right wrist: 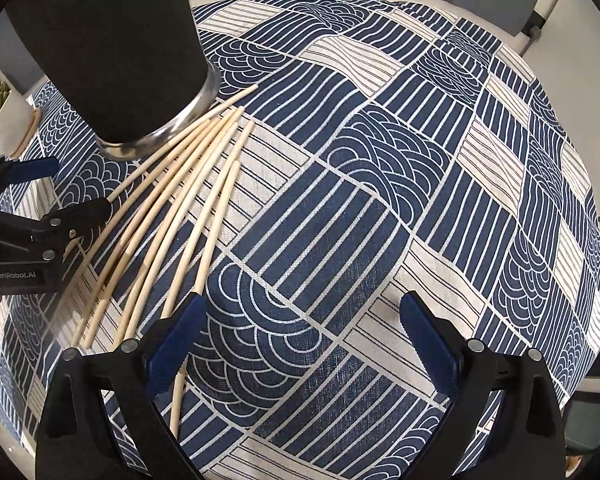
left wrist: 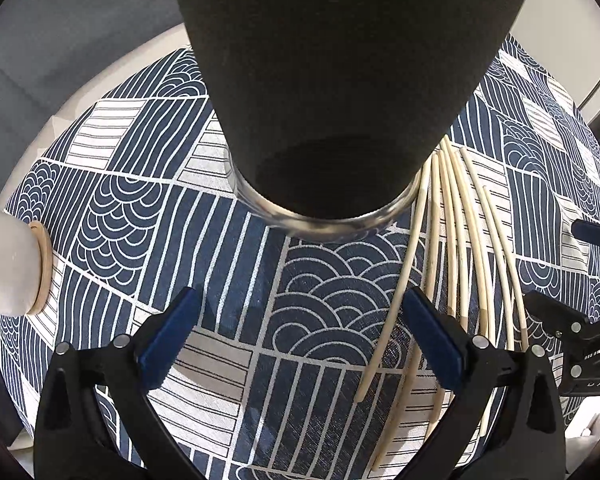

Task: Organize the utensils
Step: 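Lower both tools to the pile and close each on another chopstick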

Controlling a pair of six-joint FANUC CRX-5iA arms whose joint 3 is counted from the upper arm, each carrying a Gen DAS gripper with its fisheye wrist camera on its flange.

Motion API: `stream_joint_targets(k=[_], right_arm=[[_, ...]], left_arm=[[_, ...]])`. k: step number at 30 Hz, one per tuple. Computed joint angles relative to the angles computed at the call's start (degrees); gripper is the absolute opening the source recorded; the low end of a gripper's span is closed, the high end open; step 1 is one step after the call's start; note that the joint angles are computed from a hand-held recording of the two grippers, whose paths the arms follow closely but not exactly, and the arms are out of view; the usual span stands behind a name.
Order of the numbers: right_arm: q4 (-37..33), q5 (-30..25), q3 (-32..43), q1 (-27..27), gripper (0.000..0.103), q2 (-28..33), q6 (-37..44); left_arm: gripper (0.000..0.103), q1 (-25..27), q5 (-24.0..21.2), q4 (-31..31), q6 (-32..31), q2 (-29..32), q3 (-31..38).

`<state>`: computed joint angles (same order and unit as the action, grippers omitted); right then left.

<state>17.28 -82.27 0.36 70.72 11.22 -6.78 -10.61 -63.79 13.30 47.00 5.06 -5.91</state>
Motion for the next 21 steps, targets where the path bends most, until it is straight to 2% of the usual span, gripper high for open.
stream_joint_targets(k=[5,11,16,21], right_arm=[[-0.77,-1.0,1.58,-0.73,0.093,1.18,0.33],[0.46,3.96,-1.32,-0.78,0.093,-1.47,-2.39],[-1.27,1.5,1.14,-1.74,0.094,0.94,-1.04],[-1.88,2.31,0.61,-2.79,0.097,0.47,-3.3]], left_arm=[[0.099,-0.06,1.21,1.25,-2.02,0.03,-0.64],[0.099,0.38,3.0,3.11,-4.06,-1.12,-2.77],[0.099,0.99,0.62,2.31,-4.58,-0.72,-1.25],[0.099,0.58,1.68,2.87,-4.51,-0.05,-0.99]])
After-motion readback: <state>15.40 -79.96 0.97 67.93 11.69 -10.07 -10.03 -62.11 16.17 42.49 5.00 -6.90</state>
